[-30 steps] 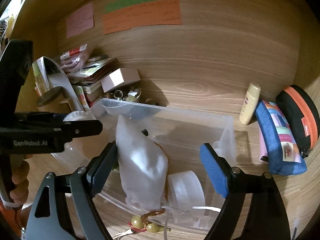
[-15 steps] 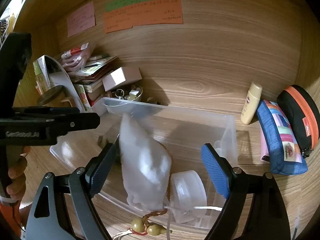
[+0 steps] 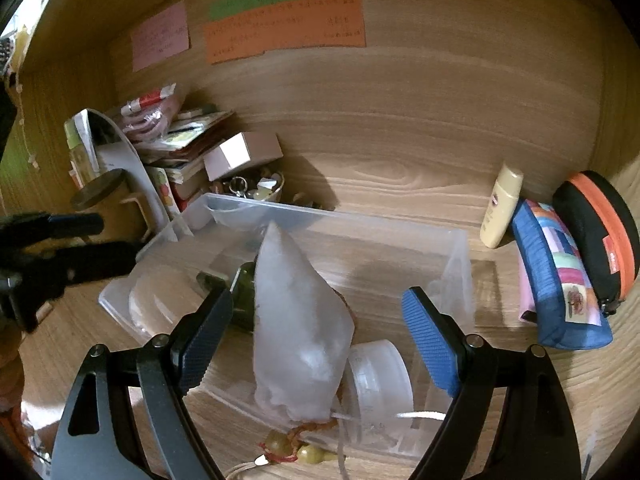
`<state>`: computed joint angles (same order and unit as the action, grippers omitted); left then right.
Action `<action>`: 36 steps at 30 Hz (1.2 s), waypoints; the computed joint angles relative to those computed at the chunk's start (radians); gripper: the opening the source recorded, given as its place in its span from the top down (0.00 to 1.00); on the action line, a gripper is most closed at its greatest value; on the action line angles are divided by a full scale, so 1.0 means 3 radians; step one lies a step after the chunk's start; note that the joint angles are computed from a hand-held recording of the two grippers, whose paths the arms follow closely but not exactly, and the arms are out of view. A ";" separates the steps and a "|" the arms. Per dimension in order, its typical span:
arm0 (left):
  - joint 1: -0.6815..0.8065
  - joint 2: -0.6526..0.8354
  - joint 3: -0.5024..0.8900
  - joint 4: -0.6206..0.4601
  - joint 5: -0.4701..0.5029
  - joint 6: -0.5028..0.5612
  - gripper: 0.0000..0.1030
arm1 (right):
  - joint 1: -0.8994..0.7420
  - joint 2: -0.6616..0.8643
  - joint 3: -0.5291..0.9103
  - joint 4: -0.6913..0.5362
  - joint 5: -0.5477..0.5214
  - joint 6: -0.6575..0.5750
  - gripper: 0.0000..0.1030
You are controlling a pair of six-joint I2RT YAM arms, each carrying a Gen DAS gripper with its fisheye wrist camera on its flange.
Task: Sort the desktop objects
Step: 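Open the right tool to drop the white pouch while the left tool releases the clear cup into the bin, then grasp the pink round container with the left tool while the right tool grasps the red velvet pouch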
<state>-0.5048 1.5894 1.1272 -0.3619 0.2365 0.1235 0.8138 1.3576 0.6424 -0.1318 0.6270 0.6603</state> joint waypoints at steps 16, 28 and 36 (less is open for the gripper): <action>0.0363 -0.0634 -0.0796 -0.0049 0.0329 0.0200 0.08 | 0.1157 -0.0168 0.0346 -0.1644 0.0879 0.1501 0.14; 0.0141 -0.1224 -0.1462 -0.0047 0.0434 0.0262 0.08 | 0.1911 0.0343 0.0474 -0.2355 0.0801 0.2725 0.14; -0.0172 -0.1237 -0.1686 0.0053 0.0413 0.0065 0.08 | 0.2291 0.0381 0.0283 -0.2171 0.0636 0.2961 0.14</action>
<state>-0.5565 1.2182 0.6213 -0.3460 0.3602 0.1430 1.5012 1.4718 0.7274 -0.7832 0.8177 1.5485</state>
